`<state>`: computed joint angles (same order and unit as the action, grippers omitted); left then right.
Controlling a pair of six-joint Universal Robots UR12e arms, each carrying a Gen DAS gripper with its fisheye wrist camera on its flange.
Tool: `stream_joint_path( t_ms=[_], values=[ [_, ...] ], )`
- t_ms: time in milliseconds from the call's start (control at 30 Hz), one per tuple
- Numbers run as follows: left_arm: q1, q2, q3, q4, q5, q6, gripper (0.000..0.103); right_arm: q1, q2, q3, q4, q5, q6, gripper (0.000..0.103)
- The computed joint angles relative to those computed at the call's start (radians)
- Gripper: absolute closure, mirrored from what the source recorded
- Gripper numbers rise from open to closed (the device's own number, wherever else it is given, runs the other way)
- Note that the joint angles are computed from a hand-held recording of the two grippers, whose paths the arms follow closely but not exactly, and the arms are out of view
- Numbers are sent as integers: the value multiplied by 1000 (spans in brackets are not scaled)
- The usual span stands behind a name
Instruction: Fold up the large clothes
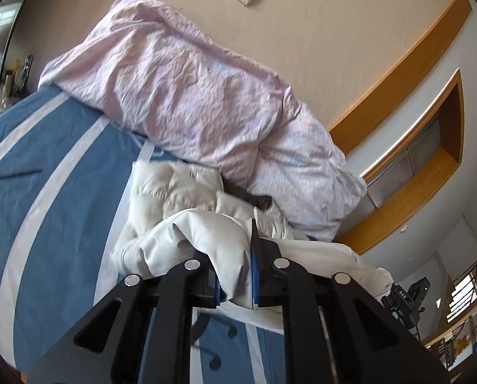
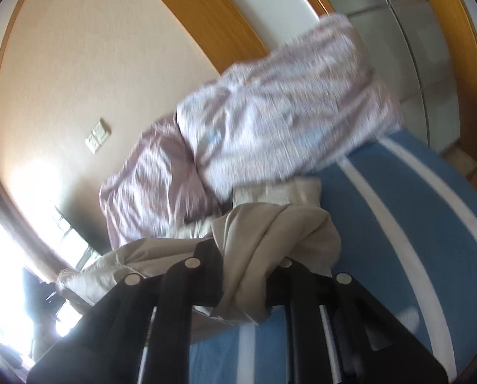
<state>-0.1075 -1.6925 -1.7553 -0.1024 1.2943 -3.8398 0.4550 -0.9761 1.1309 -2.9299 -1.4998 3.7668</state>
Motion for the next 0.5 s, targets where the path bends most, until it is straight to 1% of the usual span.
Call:
stream_joint_path(
  t_ms=[133, 200, 233, 333, 433, 500],
  values=[
    [8, -63, 75, -15, 22, -2, 91, 2, 86, -154, 61, -38, 4, 88],
    [11, -89, 111, -34, 30, -4, 91, 4, 138, -248, 110, -59, -10, 88],
    [14, -104, 129, -40, 30, -9, 91, 4, 154, -275, 126, -65, -12, 88],
    [22, -145, 176, -53, 28, -21, 91, 2, 226, -407, 207, -80, -9, 88],
    [23, -186, 225, -72, 43, -18, 91, 5, 313, -567, 320, -115, -10, 87],
    [23, -218, 260, -88, 56, -26, 90, 8, 399, -731, 442, -148, -7, 87]
  ],
)
